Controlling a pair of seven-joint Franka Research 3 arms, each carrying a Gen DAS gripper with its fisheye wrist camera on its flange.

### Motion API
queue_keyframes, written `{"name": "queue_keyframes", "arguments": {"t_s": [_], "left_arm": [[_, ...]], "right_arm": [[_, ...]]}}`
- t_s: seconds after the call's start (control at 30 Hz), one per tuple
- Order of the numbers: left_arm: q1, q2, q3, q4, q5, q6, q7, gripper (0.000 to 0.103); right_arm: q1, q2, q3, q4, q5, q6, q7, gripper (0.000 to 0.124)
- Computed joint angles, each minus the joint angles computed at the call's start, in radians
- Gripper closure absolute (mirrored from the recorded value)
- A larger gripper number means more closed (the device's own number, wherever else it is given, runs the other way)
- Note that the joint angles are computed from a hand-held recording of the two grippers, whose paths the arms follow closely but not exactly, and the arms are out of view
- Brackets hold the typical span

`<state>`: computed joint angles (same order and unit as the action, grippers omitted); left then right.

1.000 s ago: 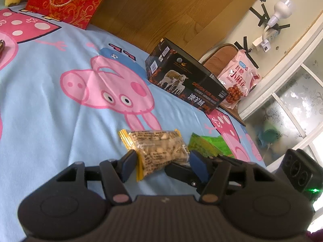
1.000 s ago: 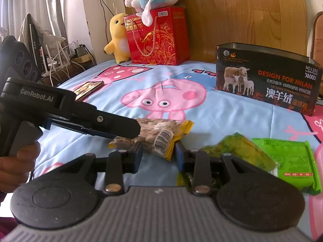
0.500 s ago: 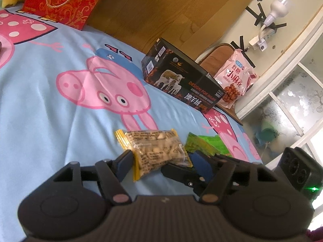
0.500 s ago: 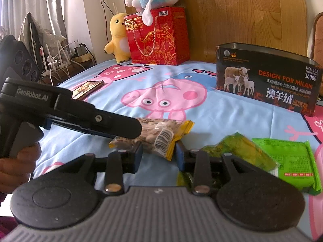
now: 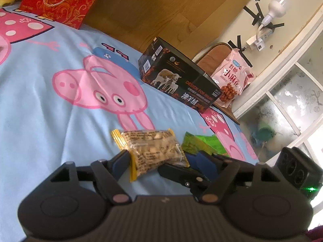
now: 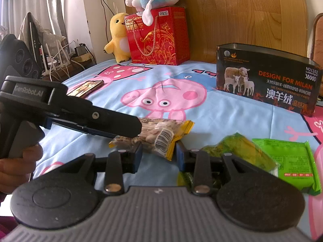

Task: Organize snacks

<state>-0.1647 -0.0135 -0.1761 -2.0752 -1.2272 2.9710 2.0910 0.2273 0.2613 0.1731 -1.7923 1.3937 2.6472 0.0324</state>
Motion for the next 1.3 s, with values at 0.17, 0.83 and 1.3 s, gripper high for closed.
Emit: {"name": "queue_keyframes", "arguments": {"t_s": [0.17,0.83,1.3], "left_arm": [[0.001,0.001,0.0,0.001,-0.008,0.0,0.006,0.027],[-0.009,0.002,-0.004,-0.011,0.1,0.035,-0.059,0.027],[-0.009,0.003,-0.005,-0.015,0.128,0.043,-0.08,0.031]], "right_arm": [[-0.001,0.001,0.0,0.001,-0.001,-0.002,0.001,0.086],[-0.004,-0.003,-0.003,-0.003,0.007,-0.017,0.006,0.086],[-0.003,-0.004,-0.003,-0.004,0.009,-0.016,0.003,0.086]]}}
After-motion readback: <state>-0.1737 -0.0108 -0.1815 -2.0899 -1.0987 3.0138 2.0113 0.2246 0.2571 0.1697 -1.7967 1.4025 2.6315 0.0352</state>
